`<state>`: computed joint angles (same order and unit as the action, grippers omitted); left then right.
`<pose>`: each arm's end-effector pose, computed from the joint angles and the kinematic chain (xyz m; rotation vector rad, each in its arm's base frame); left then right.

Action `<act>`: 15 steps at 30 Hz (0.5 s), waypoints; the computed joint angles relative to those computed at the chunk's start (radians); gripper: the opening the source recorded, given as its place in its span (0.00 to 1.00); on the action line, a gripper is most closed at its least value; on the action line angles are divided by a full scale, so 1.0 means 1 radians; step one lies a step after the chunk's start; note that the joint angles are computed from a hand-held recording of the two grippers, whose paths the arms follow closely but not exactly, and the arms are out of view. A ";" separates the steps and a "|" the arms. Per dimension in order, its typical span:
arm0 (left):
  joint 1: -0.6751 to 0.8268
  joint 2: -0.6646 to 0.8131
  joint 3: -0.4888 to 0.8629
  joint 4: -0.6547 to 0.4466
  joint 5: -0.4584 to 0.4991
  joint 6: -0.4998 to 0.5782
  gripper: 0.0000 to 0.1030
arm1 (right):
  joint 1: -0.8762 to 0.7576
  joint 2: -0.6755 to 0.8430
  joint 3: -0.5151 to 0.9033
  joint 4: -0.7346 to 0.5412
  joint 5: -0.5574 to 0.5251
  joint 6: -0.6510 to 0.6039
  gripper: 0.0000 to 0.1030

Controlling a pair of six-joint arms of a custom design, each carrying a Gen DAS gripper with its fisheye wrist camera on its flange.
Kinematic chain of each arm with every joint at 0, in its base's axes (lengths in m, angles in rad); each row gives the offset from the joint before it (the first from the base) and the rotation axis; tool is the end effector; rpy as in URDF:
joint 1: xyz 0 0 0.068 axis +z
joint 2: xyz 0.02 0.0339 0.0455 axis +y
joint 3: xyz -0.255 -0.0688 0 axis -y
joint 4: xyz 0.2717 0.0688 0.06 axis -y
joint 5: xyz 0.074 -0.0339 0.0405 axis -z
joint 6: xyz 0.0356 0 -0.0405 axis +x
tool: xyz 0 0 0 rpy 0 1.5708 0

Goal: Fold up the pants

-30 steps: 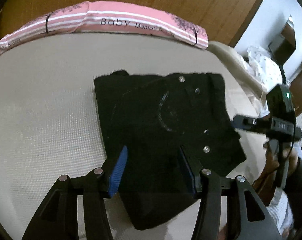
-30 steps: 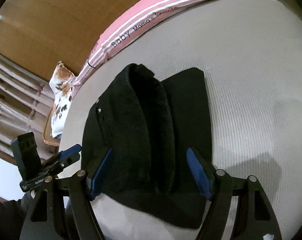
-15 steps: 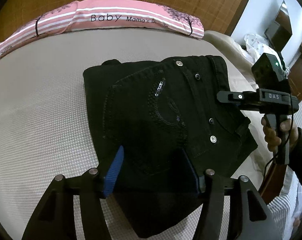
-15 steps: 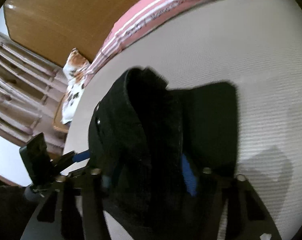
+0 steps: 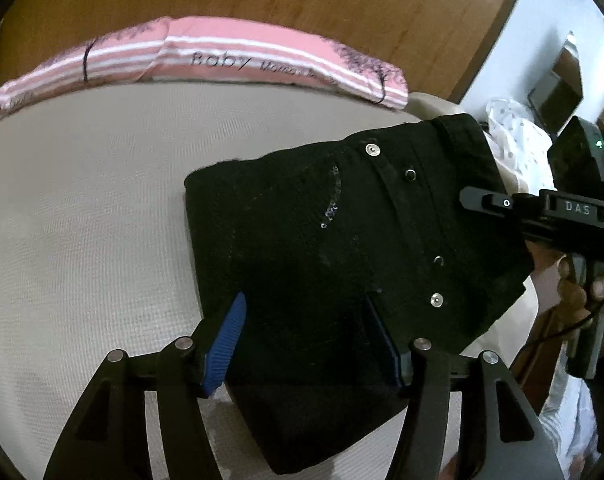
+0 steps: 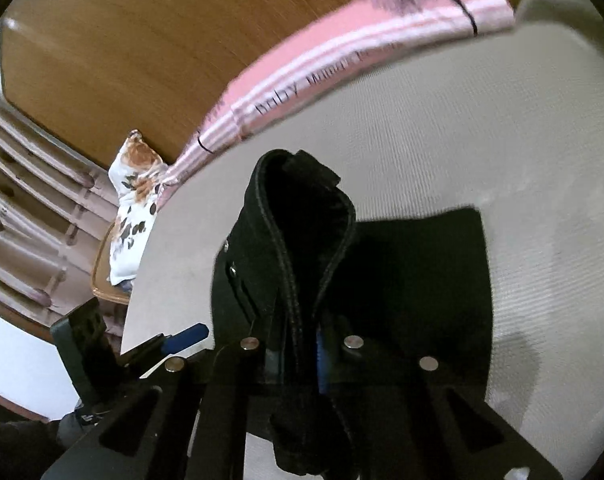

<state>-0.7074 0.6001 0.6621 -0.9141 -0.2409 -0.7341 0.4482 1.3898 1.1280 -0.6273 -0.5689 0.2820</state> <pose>0.1184 -0.0900 0.2525 -0.1425 2.4213 -0.3804 0.2779 0.1549 0.2712 -0.4699 2.4911 1.0080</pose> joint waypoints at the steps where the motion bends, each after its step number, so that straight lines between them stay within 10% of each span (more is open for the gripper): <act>1: -0.014 0.011 0.006 0.007 -0.010 0.006 0.58 | 0.001 -0.025 0.000 -0.013 0.021 -0.003 0.09; 10: -0.120 0.175 0.016 0.073 -0.047 0.057 0.58 | -0.146 -0.027 -0.105 -0.013 0.083 0.015 0.09; 15: -0.166 0.242 0.028 0.067 -0.098 0.060 0.58 | -0.173 0.001 -0.148 0.031 0.100 -0.019 0.28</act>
